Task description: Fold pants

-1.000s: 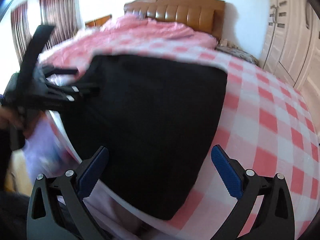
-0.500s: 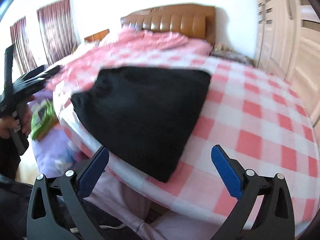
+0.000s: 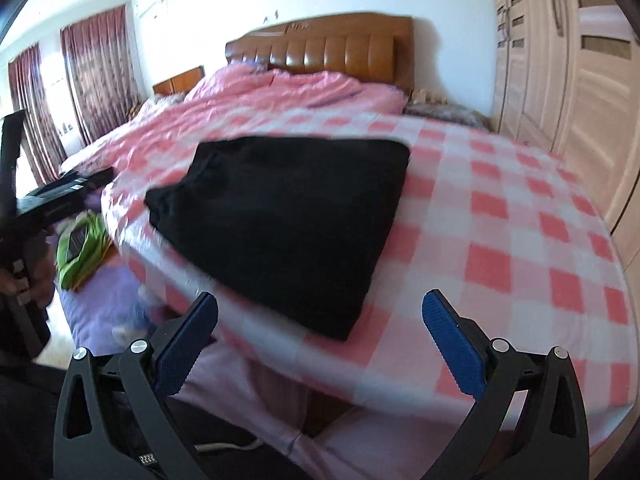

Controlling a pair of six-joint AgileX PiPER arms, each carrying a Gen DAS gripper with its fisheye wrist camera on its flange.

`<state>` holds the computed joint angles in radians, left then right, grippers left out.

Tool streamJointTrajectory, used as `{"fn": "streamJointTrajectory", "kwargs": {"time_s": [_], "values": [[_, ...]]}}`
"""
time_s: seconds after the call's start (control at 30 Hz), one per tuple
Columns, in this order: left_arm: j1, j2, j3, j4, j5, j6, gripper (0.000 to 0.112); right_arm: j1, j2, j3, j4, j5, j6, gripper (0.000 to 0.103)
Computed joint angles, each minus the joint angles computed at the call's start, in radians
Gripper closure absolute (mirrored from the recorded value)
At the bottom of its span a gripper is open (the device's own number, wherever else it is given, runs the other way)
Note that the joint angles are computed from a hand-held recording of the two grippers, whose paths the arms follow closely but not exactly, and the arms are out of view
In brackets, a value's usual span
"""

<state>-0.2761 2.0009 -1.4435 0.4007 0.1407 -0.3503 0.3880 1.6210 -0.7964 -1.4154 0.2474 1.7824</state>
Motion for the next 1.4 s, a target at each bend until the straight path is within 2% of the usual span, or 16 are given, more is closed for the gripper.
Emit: {"fn": "streamJointTrajectory", "kwargs": {"time_s": [0.07, 0.1, 0.2, 0.33, 0.67, 1.4], "values": [[-0.029, 0.042, -0.029, -0.044, 0.05, 0.049, 0.011, 0.004, 0.022, -0.009, 0.017, -0.001, -0.015, 0.004], [-0.046, 0.063, -0.04, -0.006, 0.065, 0.021, 0.011, 0.004, 0.032, -0.014, 0.041, -0.003, -0.035, 0.004], [-0.084, 0.11, -0.059, -0.002, 0.114, 0.066, 0.011, 0.002, 0.047, -0.024, 0.089, -0.004, -0.077, 0.004], [-0.098, 0.132, -0.056, -0.102, 0.114, 0.176, 0.011, 0.007, 0.061, -0.026, 0.078, 0.004, -0.052, 0.004], [-0.086, 0.137, -0.059, -0.234, 0.124, 0.286, 0.011, 0.009, 0.078, -0.025, -0.004, 0.002, 0.042, 0.004], [-0.097, 0.127, -0.049, -0.187, 0.111, 0.241, 0.011, 0.023, 0.079, -0.032, -0.004, 0.007, 0.03, 0.004]]}}
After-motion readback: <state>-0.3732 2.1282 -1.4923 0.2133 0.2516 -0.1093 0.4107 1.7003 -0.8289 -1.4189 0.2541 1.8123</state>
